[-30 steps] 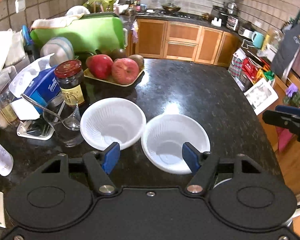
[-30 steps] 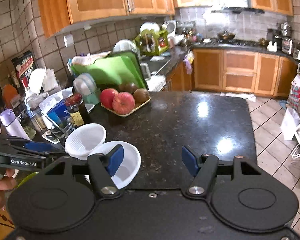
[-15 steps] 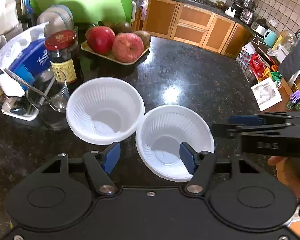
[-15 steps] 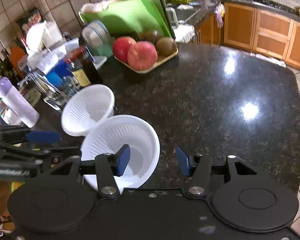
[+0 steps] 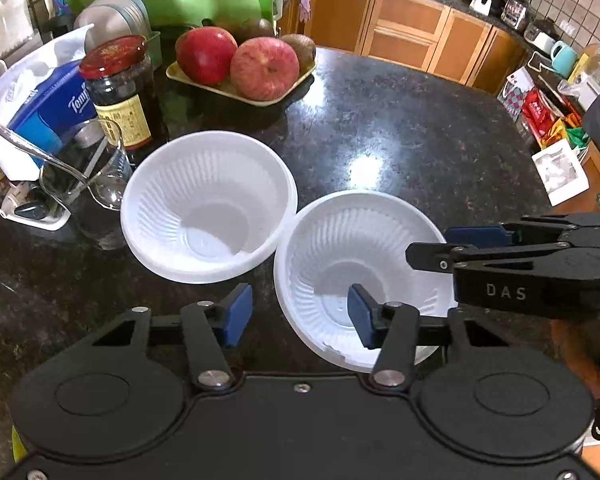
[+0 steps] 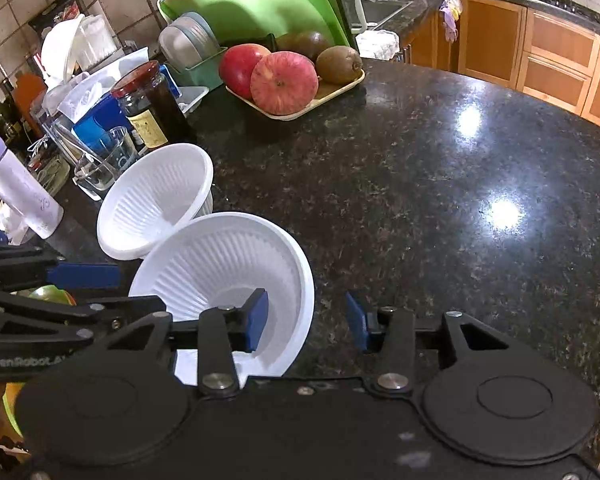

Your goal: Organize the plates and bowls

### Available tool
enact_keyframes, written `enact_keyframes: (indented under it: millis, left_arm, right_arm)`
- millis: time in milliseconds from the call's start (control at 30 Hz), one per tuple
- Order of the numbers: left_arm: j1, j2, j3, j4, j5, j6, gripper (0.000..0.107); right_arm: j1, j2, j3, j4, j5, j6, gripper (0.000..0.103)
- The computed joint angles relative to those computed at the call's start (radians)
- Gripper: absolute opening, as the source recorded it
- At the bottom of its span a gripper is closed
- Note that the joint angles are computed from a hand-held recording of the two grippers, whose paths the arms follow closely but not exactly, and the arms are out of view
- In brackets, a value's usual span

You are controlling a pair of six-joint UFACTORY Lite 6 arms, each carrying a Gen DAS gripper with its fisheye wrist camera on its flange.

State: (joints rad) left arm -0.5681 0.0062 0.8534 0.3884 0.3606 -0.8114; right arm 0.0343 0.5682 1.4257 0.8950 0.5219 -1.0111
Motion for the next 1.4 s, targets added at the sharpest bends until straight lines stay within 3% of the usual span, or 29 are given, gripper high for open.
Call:
enact_keyframes:
  millis: [200, 600, 1033, 1400]
  left_arm:
    - [0.003, 0.047, 0.022, -0.025, -0.003, 0.026, 0.053]
    - [-0.003, 0.122, 0.066, -0.079, 0.020, 0.087, 0.029]
    - [-0.079, 0.220, 0.199, -0.024, 0.064, 0.075, 0.026]
    - [-0.123, 0.191, 0.244, -0.027, 0.079, 0.153, 0.026]
  right_arm:
    - [-0.001, 0.010, 0.001, 0.007, -0.003, -0.011, 0.040]
    - [-0.005, 0.012, -0.014, -0.008, 0.007, -0.003, 0.020]
    - [-0.065, -0.070, -0.086, -0.015, -0.032, 0.013, 0.018]
    - [-0.099, -0.266, -0.254, -0.025, -0.090, 0.049, 0.018]
